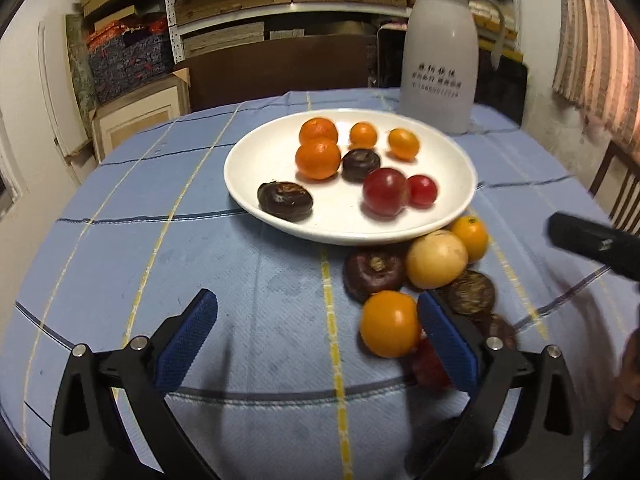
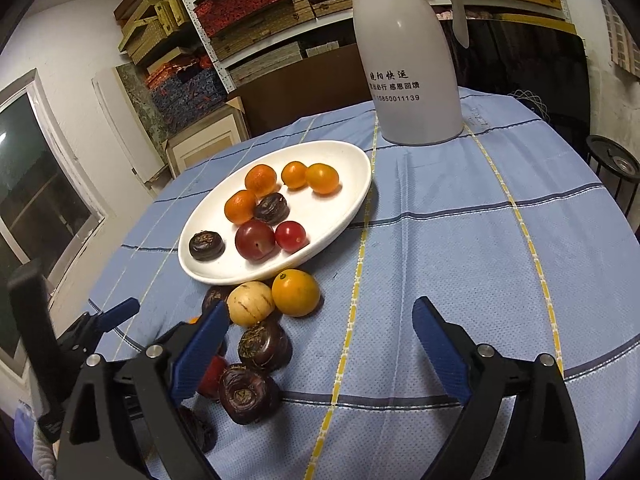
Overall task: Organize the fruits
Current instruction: 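Move the left tool to a yellow-orange fruit and grasp it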
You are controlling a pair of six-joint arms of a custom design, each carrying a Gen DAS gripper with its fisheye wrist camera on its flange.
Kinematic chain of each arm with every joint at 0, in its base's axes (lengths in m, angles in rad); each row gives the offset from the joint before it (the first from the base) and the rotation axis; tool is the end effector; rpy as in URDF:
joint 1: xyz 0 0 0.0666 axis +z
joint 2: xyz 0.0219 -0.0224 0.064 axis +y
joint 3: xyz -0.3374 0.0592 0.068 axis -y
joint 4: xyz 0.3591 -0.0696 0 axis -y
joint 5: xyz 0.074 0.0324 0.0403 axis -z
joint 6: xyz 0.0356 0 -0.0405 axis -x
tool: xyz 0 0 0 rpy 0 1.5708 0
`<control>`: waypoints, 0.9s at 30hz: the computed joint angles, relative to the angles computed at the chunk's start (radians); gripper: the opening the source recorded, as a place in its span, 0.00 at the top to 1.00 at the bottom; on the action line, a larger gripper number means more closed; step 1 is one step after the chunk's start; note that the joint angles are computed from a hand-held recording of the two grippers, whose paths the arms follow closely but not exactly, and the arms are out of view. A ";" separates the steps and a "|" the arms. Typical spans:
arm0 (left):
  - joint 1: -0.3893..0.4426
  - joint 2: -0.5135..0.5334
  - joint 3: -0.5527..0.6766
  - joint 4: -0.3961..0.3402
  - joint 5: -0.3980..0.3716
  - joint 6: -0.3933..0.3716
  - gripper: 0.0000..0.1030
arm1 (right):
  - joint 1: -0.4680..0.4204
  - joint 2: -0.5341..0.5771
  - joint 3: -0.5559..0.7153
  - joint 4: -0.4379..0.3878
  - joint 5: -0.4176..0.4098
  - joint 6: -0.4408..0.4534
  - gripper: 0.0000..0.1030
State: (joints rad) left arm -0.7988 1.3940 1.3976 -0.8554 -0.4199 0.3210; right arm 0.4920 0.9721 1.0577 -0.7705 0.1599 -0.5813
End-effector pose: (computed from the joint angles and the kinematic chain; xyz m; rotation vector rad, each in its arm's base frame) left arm 0.3300 -0.3187 0.3957 0.3687 2.2993 -0.0442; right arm 0.2938 0.1506 0.4091 0.1878 2.2679 0.3949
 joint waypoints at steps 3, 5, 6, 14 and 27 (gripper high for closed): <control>0.016 -0.016 -0.012 0.000 0.006 -0.003 0.04 | -0.001 0.001 0.001 -0.002 -0.001 0.000 0.09; 0.022 -0.044 -0.034 -0.023 -0.055 0.020 0.04 | -0.004 0.000 0.001 -0.004 0.000 -0.002 0.09; 0.029 -0.059 -0.047 -0.046 -0.084 0.047 0.04 | -0.004 -0.001 0.001 -0.004 -0.001 -0.004 0.09; 0.091 -0.143 -0.131 -0.038 0.072 0.125 0.04 | 0.005 -0.013 -0.004 0.004 -0.008 0.002 0.09; 0.113 -0.108 -0.127 -0.064 0.168 0.125 0.34 | 0.019 0.001 0.004 -0.013 -0.007 0.015 0.09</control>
State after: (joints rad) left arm -0.6857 1.2862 1.2709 -0.9198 -0.2518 0.4459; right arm 0.5111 0.9729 1.0618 -0.7834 0.1528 -0.5664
